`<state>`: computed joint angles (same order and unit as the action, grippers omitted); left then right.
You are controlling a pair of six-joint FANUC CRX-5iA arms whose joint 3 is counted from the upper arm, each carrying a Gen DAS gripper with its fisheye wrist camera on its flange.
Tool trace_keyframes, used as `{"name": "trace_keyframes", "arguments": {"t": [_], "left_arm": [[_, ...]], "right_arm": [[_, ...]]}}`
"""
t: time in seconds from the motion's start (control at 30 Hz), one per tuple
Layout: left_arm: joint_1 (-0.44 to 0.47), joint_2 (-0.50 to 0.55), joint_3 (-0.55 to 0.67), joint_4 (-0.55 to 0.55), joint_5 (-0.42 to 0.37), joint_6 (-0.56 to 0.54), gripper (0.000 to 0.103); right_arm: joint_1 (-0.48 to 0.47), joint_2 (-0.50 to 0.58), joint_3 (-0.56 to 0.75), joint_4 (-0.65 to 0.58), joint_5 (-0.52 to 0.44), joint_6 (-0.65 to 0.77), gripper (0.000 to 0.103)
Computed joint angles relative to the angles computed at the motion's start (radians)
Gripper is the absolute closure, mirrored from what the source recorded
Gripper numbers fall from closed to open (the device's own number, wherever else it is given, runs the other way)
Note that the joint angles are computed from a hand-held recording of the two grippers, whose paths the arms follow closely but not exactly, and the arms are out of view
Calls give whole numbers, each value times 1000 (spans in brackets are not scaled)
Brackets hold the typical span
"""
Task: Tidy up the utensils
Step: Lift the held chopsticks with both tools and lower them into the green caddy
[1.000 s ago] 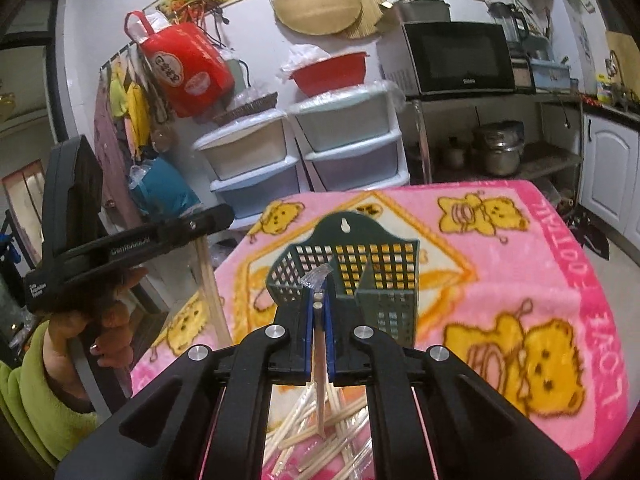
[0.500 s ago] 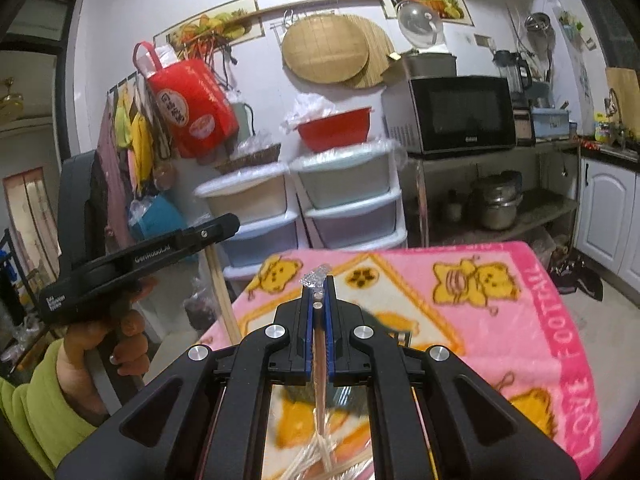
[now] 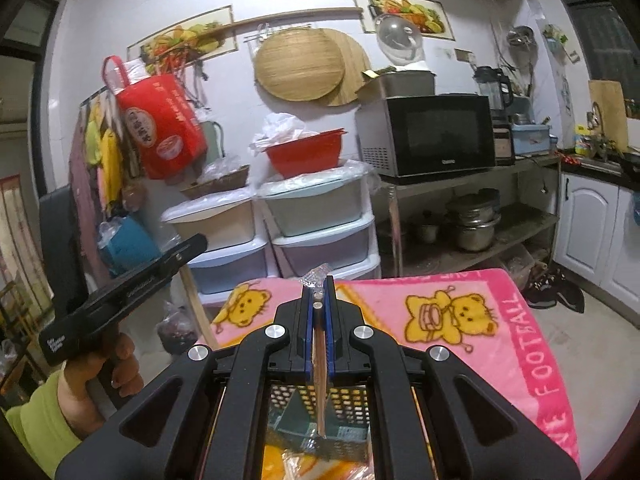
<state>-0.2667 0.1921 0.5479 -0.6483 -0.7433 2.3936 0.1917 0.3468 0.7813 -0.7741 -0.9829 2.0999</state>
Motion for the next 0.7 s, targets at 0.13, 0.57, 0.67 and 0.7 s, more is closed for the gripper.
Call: {"name": "trace_keyframes", "arguments": {"t": [0.13, 0.57, 0.67, 0.7], "left_arm": [[-2, 20, 5, -34, -6, 21, 100], [-5, 28, -64, -61, 25, 78, 100], [-9, 30, -76, -65, 20, 92, 100], [-8, 30, -82, -59, 20, 95, 100]], "right_arm": [[5, 35, 27, 26, 5, -40, 98], [9, 90, 32, -4, -6, -22, 98], [12, 88, 15, -5, 1, -9, 98], [14, 86, 5, -4, 7, -4, 98]]}}
